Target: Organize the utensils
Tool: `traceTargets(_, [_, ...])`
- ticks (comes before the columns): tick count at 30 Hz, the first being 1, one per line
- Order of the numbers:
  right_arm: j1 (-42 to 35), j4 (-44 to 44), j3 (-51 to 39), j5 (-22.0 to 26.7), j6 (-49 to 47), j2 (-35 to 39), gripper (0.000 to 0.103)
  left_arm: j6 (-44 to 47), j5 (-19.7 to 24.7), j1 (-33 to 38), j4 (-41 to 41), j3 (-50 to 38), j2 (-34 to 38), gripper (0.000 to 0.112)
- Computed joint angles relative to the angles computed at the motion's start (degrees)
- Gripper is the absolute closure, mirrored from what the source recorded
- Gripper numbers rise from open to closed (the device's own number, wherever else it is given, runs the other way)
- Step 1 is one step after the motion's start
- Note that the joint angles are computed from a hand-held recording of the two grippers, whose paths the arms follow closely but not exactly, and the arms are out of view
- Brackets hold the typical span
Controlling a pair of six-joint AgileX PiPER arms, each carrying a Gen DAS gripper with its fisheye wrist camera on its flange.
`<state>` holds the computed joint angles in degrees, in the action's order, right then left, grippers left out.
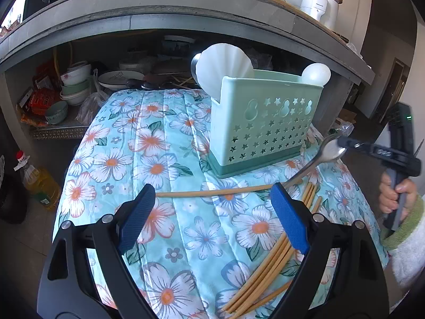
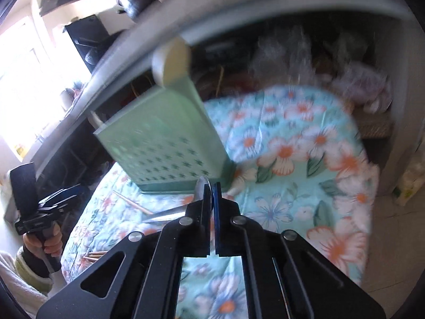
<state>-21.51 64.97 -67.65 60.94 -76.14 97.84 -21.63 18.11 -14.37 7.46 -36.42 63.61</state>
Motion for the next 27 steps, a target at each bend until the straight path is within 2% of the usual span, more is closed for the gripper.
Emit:
traceTargets(3, [-2.0,0.7,-0.6,2.1,0.1,-6.2,0.101,2.4,-0.1,0.6,-2.6,0.2,-0.2,0.028])
traceTargets(7, [-4.5,1.7,-6.8,5.7,2.0,-11.2,0.101,6.3,-0.5,1.3,-6.6,0.8,-1.1,0.028])
traceTargets(10, [-3.0,1.1,-12.9,3.4,4.0,-13.4,0.101,8.5,-0.4,1.3,-8.6,1.1,-2.0,0.028])
traceTargets(12, [-0.8,-1.3,-16.7,0.0,5.6,-14.1,0.101,10.3,-0.5,1.6,-10.1,1.4,-2.8,0.028])
traceTargets(15, [6.2,-9.4,-21.2,-8.7,8.0,-14.1,0.101,14.0,-0.6,2.5,-13.5,2.0,-3.5,0.028])
traceTargets(18, [15.4,-22.6,-22.1,-19.0,11.2,-14.2,0.101,19.5,-0.7,4.4,-18.6,2.7,-3.8,0.028])
traceTargets(20, [19.6,-30.2,-22.8,-22.0,14.6,-13.6,0.101,24.3,-0.7,5.9,-23.1,3.1,-3.9,0.028])
traceTargets(24, [28.2,-48.3,-18.3,-31.3,22.7,-12.4,0.101,31.4,-0.6,8.0,-29.3,3.7,-4.0,0.028])
traceTargets(25, [30.0,-53.0,-17.0,-33.1,25.5,-12.3,0.101,32.0,-0.7,8.3,-29.7,3.8,-4.0,0.028])
traceTargets(27, [31.6,-57.1,-15.5,-34.7,27.6,-11.4,0.101,33.1,-0.7,8.7,-30.3,4.0,-4.2,0.028])
